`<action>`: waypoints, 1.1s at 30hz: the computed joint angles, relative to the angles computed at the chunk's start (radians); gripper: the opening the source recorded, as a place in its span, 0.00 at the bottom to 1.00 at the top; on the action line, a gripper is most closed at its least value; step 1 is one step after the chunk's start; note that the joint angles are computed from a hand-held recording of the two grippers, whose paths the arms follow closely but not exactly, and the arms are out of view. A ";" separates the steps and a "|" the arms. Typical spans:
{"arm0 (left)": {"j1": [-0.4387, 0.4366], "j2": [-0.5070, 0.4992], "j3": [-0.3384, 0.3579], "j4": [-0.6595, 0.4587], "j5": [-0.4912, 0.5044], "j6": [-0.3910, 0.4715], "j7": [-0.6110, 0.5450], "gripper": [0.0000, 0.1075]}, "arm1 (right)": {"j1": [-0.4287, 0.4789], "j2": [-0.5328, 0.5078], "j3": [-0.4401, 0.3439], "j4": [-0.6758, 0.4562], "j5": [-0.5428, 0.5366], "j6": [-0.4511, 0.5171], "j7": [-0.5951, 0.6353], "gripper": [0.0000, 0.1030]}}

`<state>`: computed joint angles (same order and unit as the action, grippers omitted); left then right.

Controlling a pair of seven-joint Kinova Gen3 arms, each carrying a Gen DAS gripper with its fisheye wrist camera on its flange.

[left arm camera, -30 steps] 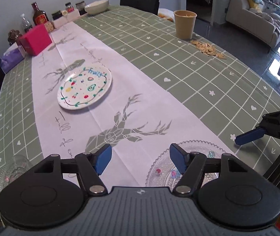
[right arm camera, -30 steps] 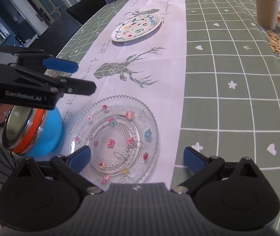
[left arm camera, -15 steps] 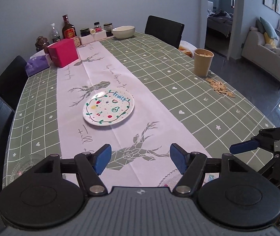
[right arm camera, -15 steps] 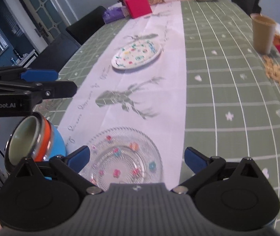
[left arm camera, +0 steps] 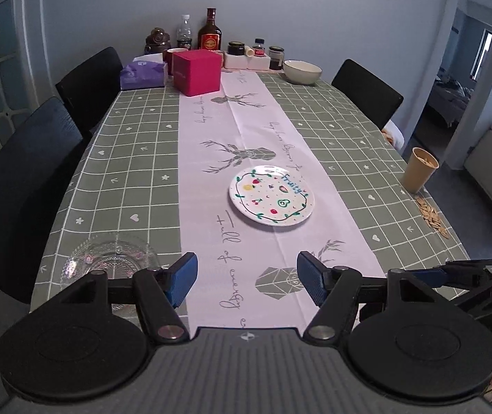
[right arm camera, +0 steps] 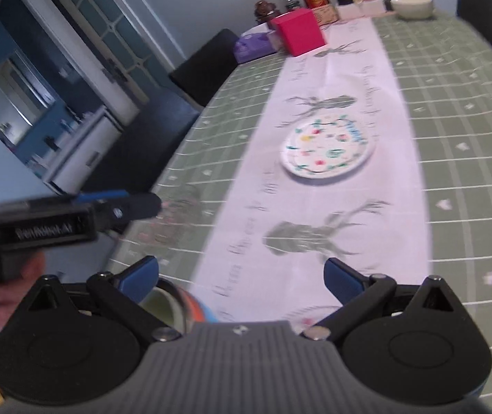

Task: Organize plates and bowls
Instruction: 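Move both grippers to the glass plate with pink flowers and close on its rim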

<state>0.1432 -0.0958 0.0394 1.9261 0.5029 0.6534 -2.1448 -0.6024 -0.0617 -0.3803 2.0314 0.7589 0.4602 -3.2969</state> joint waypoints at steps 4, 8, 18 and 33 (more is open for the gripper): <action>-0.028 -0.003 -0.037 0.014 0.031 -0.026 -0.049 0.72 | -0.041 0.075 0.037 -0.086 0.025 0.020 0.046 0.93; -0.073 0.027 -0.057 0.010 0.018 -0.045 -0.025 0.72 | 0.037 0.134 0.019 -0.122 -0.117 -0.106 0.195 0.84; -0.212 0.164 -0.066 -0.029 -0.080 -0.062 -0.001 0.71 | 0.213 0.338 -0.089 -0.270 -0.477 -0.188 0.556 0.63; -0.299 0.362 -0.018 -0.158 -0.174 0.047 0.256 0.67 | 0.206 0.581 0.010 -0.499 -0.832 -0.083 0.953 0.28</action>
<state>-0.1554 0.2658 0.0209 1.7684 0.3294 0.7001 -1.8891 -0.3966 0.5196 -0.3701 1.5328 -0.0730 0.3771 -2.3440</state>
